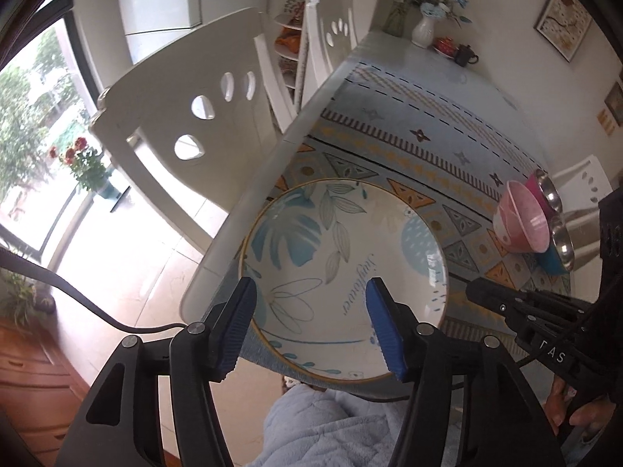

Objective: Organize plates and bowls
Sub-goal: 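Lower the Sunflower bowl onto the tree-print plate stack and open the grippers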

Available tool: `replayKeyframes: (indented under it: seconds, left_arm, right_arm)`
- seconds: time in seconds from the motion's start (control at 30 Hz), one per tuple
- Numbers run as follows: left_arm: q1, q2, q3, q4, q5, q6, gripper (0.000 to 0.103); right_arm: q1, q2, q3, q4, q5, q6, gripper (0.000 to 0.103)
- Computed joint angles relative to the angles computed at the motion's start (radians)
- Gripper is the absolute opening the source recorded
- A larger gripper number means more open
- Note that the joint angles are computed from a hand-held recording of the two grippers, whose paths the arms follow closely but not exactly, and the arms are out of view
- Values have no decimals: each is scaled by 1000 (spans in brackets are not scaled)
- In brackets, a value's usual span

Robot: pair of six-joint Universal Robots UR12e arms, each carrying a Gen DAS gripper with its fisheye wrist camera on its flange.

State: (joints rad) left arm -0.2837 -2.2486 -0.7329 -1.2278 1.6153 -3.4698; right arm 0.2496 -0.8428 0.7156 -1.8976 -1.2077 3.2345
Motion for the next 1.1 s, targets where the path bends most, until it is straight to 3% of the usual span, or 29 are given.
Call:
replayKeyframes:
  seconds: [0.2,0.33,0.4,0.53,0.7,0.93,1.1]
  left_arm:
    - [-7,-30,64,-47,-2,57,58]
    - [-8,-53,106,-101,8,64,58]
    - [-6,-62,121,-126,-4,68,58]
    - [-2,-72,136,-138,-30,85,58]
    - [1,-97,176,-190,-47,110,58]
    - [6,-130,232,-240,-95,174,58]
    - [7,-150,265,-263,-176,215,58]
  right_arm:
    - [23,-16,2,-64,-61,-69,3]
    - [64,-4,-47,-23,-290,-154,3]
    - [71,-7,-49,-20,-344,-176,3]
    - [58,-17,-37,-7,-277,-134,4]
    - [61,-30,-12,-11,-258,-121,4]
    - [69,-36,2,8,-283,-47,4]
    - [73,-44,7,47,-315,11,4]
